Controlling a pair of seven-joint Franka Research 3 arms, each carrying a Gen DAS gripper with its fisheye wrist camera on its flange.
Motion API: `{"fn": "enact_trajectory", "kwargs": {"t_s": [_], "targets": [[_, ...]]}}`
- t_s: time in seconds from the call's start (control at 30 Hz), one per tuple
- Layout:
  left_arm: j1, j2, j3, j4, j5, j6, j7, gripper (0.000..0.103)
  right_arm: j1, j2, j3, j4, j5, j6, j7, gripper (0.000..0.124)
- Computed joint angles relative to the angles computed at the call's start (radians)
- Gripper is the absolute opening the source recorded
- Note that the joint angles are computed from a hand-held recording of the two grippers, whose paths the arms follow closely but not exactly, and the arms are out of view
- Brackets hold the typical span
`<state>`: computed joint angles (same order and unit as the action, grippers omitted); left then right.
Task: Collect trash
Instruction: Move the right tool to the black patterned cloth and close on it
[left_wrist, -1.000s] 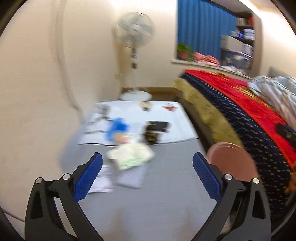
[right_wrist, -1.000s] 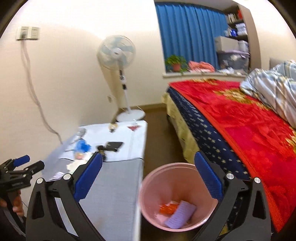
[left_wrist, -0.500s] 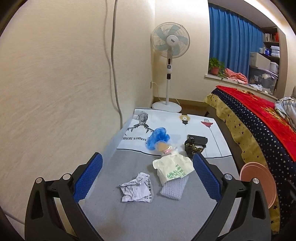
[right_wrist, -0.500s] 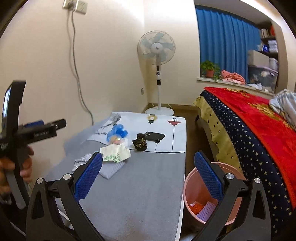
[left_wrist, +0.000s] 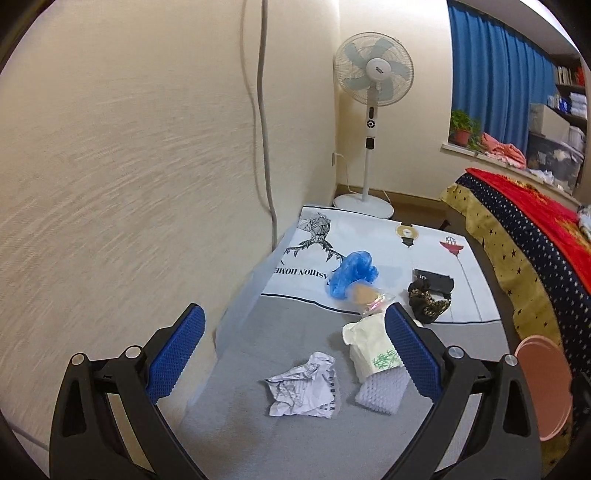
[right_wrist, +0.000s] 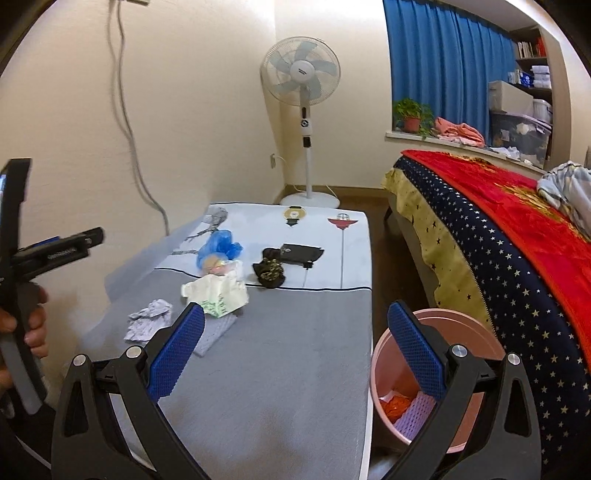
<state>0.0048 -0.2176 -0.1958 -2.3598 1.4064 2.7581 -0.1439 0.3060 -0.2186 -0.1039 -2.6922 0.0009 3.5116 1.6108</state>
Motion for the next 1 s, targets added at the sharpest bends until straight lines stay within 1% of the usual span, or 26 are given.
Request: {"fn": "enact_trajectory", "kwargs": {"t_s": [0.07,0.13,0.17,0.2,0.23,0.27,0.3,0.4,0.43,0.47,0.53,0.57,0.63,0.7,0.73,0.8,0.83,0.9,0.93,0.97,1.0], "targets": [[0.003,0.001,0.004,0.007,0.004,0.01,-0.001,0.095,-0.016,0.04,0.02,0.044,0.03,-0.022,-0.005,0.098],[0.006,-0.003,0.002,0.01,0.022,0.001,-0.013,0.095,-0.056,0.107,0.083,0.109,0.116,-0.03,-0.051,0.098],[0.007,-0.007,0.0,0.01,0.033,-0.008,-0.019,0.095,-0.075,0.142,0.12,0.138,0.182,-0.016,-0.102,0.098],[0.007,-0.011,-0.003,0.009,0.035,-0.023,-0.023,0.095,-0.086,0.195,0.167,0.185,0.319,0.01,-0.22,0.098],[0.006,-0.014,-0.004,0.008,0.034,-0.039,-0.026,0.095,-0.079,0.231,0.18,0.219,0.387,0.024,-0.283,0.098],[0.006,-0.017,-0.002,0.007,0.029,-0.043,-0.024,0.095,-0.064,0.282,0.177,0.268,0.424,0.032,-0.324,0.098],[0.005,-0.018,0.002,0.005,0.013,-0.045,-0.012,0.095,-0.052,0.333,0.17,0.315,0.434,0.031,-0.343,0.098],[0.011,-0.009,0.008,0.012,-0.02,-0.054,0.016,0.095,-0.041,0.444,0.162,0.422,0.397,0.007,-0.352,0.097],[0.012,-0.007,0.008,0.013,-0.027,-0.06,0.023,0.095,-0.016,0.483,0.143,0.464,0.411,-0.006,-0.377,0.094],[0.014,-0.004,0.01,0.015,-0.037,-0.062,0.033,0.095,-0.013,0.521,0.14,0.503,0.405,-0.018,-0.381,0.085],[0.016,0.003,0.014,0.018,-0.056,-0.058,0.051,0.095,-0.012,0.579,0.14,0.571,0.396,-0.047,-0.377,0.072],[0.018,0.004,0.016,0.016,-0.06,-0.05,0.056,0.095,-0.012,0.61,0.139,0.608,0.393,-0.067,-0.372,0.068],[0.02,0.01,0.021,0.019,-0.083,-0.037,0.079,0.095,0.012,0.662,0.118,0.671,0.404,-0.084,-0.365,0.067],[0.022,0.015,0.023,0.019,-0.104,-0.03,0.099,0.095,0.051,0.699,0.081,0.714,0.425,-0.097,-0.365,0.067],[0.023,0.019,0.024,0.019,-0.119,-0.026,0.111,0.095,0.059,0.712,0.073,0.73,0.43,-0.104,-0.363,0.067],[0.027,0.019,0.024,0.017,-0.132,-0.019,0.117,0.095,0.104,0.753,0.025,0.781,0.456,-0.131,-0.355,0.067],[0.028,0.02,0.025,0.017,-0.14,-0.015,0.122,0.095,0.112,0.767,0.014,0.799,0.46,-0.14,-0.349,0.067],[0.031,0.021,0.021,0.017,-0.143,-0.014,0.122,0.095,0.122,0.787,0.001,0.82,0.46,-0.146,-0.339,0.063],[0.033,0.021,0.02,0.017,-0.144,-0.014,0.124,0.095,0.12,0.794,0.001,0.829,0.455,-0.152,-0.336,0.059],[0.033,0.023,0.019,0.018,-0.145,-0.016,0.125,0.095,0.109,0.799,0.012,0.836,0.447,-0.165,-0.334,0.05],[0.034,0.024,0.019,0.02,-0.146,-0.015,0.128,0.095,0.092,0.802,0.028,0.841,0.437,-0.173,-0.33,0.046]]}}
